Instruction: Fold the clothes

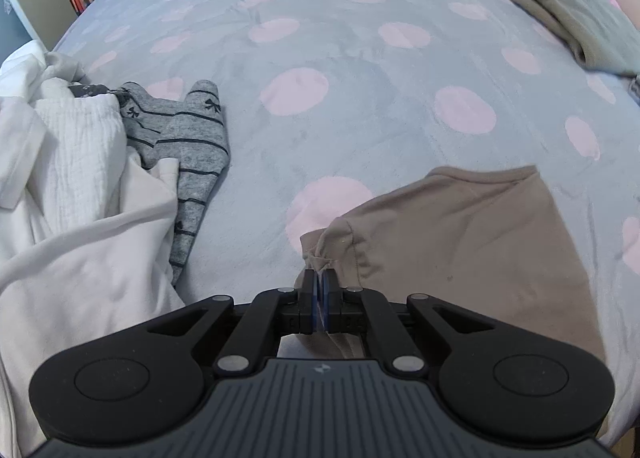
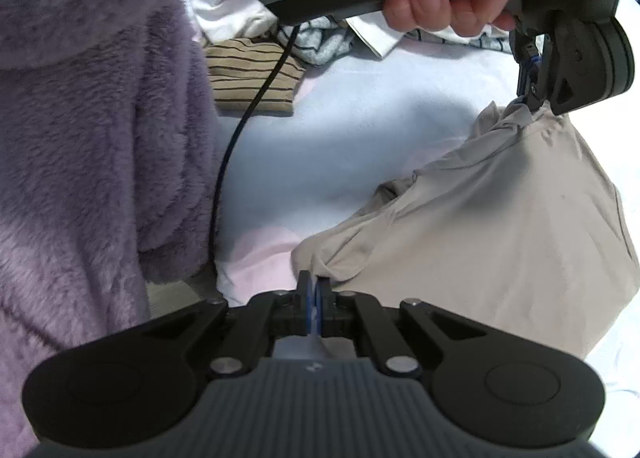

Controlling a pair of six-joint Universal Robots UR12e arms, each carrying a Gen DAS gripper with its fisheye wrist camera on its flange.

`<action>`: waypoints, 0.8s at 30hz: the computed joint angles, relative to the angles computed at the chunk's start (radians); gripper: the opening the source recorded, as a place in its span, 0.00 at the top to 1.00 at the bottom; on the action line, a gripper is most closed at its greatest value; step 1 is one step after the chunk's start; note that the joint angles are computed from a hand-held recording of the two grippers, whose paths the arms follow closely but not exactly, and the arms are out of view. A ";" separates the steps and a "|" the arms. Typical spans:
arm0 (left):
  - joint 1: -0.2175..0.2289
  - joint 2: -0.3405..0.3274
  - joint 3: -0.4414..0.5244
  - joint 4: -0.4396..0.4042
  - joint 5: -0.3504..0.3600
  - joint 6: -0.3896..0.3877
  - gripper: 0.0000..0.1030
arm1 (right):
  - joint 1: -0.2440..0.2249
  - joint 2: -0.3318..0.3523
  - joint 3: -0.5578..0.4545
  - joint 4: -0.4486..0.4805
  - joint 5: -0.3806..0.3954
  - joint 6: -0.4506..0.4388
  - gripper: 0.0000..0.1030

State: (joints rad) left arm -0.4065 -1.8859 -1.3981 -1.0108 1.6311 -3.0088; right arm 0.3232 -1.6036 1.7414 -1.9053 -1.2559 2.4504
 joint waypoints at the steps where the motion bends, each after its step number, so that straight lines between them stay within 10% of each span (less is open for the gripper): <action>1: -0.002 -0.004 0.003 -0.012 0.008 0.003 0.99 | 0.001 0.004 0.002 -0.001 0.001 0.007 0.97; 13: -0.009 0.016 -0.015 -0.039 0.123 -0.026 0.98 | -0.021 0.001 0.011 0.052 0.064 -0.018 0.86; 24: 0.027 0.142 -0.118 -0.018 -0.176 0.022 0.98 | -0.099 -0.087 0.077 -0.015 0.079 0.041 0.81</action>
State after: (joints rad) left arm -0.3790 -1.7437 -1.5161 -1.0290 1.4552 -2.9863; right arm 0.2243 -1.6905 1.8186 -1.9202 -1.1764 2.4911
